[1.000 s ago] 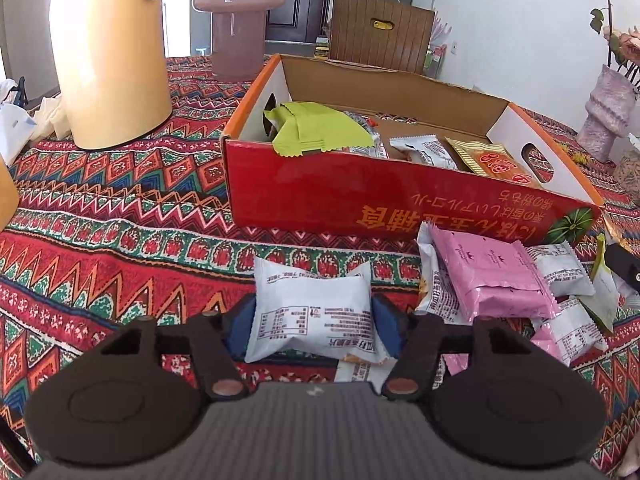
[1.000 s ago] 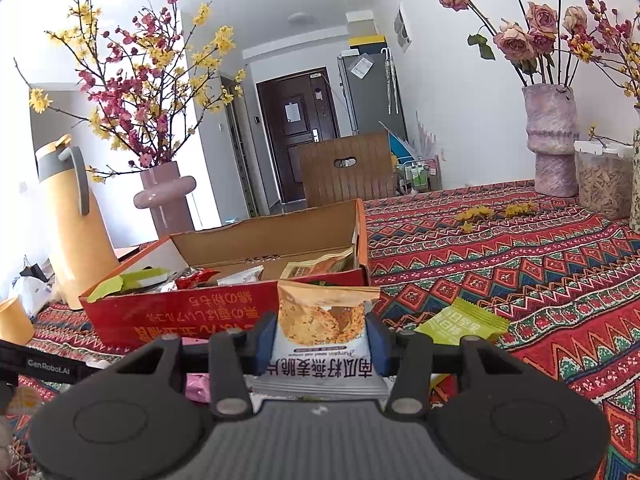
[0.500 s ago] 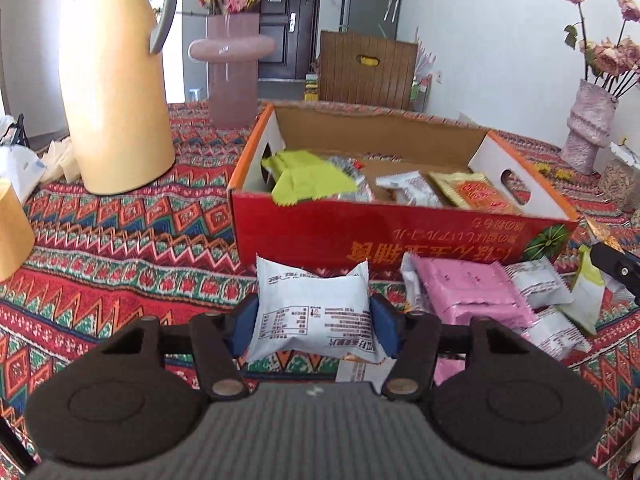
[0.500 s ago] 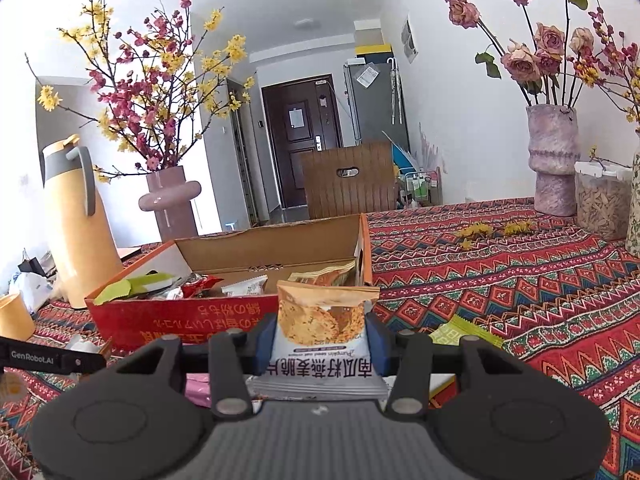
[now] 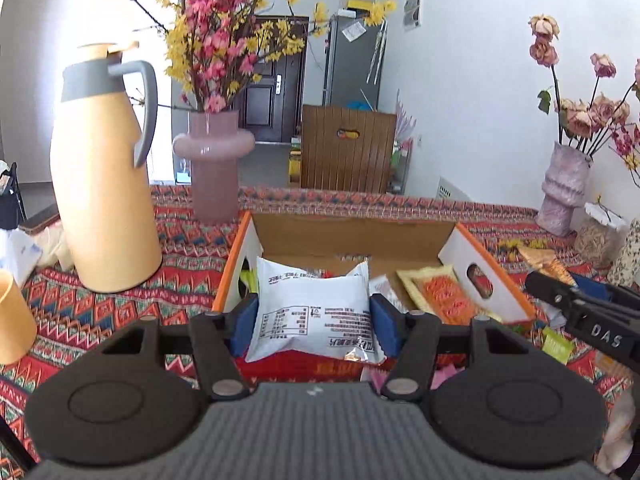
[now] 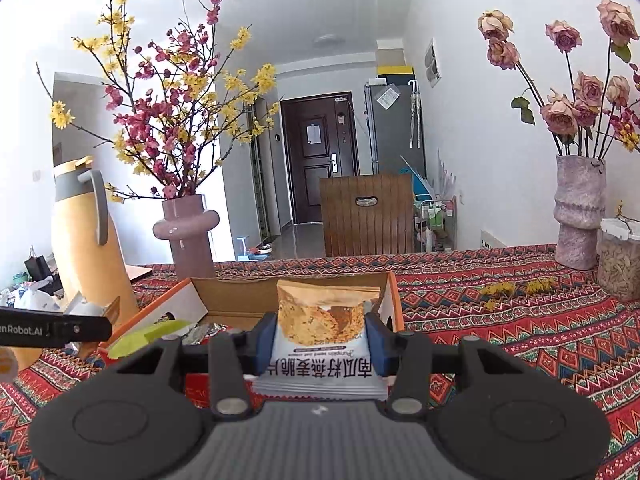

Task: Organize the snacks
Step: 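Carry both held packets over the cardboard box, then open both grippers to drop the packets into the box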

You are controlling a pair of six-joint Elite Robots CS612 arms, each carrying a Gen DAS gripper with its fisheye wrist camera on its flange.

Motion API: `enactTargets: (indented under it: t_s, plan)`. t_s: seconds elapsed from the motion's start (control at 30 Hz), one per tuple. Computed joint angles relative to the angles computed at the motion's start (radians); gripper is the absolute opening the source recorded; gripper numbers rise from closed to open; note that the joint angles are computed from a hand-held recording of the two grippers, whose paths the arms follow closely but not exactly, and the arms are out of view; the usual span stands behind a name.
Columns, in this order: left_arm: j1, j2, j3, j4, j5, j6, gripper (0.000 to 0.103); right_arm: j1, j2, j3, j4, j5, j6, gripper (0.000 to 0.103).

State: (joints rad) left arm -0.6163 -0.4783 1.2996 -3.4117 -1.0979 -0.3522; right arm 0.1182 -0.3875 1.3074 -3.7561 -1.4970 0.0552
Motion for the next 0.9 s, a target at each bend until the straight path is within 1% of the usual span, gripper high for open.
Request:
enactTargets:
  t_s: [0.13, 0.23, 0.33, 0.4, 0.47, 0.53, 0.6, 0.67, 0.77, 0.83, 0.9]
  plan:
    - [0.003, 0.014, -0.045, 0.008, 0.015, 0.019, 0.061, 0.007, 0.011, -0.053, 0.055, -0.005, -0.012, 0.046]
    - [0.010, 0.029, -0.085, 0.038, 0.007, 0.014, 0.061, 0.011, 0.024, -0.098, 0.101, -0.011, -0.021, 0.046]
    - [0.013, 0.057, -0.141, 0.060, 0.031, 0.025, 0.061, 0.016, 0.047, -0.157, 0.151, -0.020, -0.023, 0.046]
    - [0.019, 0.075, -0.176, 0.086, 0.031, 0.017, 0.061, 0.016, 0.065, -0.194, 0.182, -0.022, -0.009, 0.046]
    - [0.023, 0.096, -0.216, 0.113, 0.044, 0.016, 0.061, 0.015, 0.085, -0.227, 0.192, -0.016, 0.021, 0.046]
    - [0.027, 0.120, -0.252, 0.125, 0.065, 0.019, 0.061, 0.016, 0.107, -0.255, 0.186, -0.015, 0.029, 0.046]
    - [0.031, 0.137, -0.272, 0.122, 0.069, 0.018, 0.061, 0.018, 0.121, -0.273, 0.202, -0.019, 0.016, 0.046]
    - [0.038, 0.150, -0.283, 0.123, 0.059, 0.007, 0.061, 0.019, 0.128, -0.286, 0.232, -0.021, 0.008, 0.046]
    - [0.043, 0.165, -0.299, 0.136, 0.053, 0.013, 0.061, 0.021, 0.132, -0.294, 0.254, -0.030, 0.004, 0.046]
    - [0.045, 0.168, -0.301, 0.131, 0.047, 0.016, 0.062, 0.022, 0.132, -0.294, 0.262, -0.032, 0.001, 0.047]
    - [0.048, 0.165, -0.293, 0.122, 0.038, 0.000, 0.071, 0.022, 0.130, -0.289, 0.261, -0.032, -0.001, 0.047]
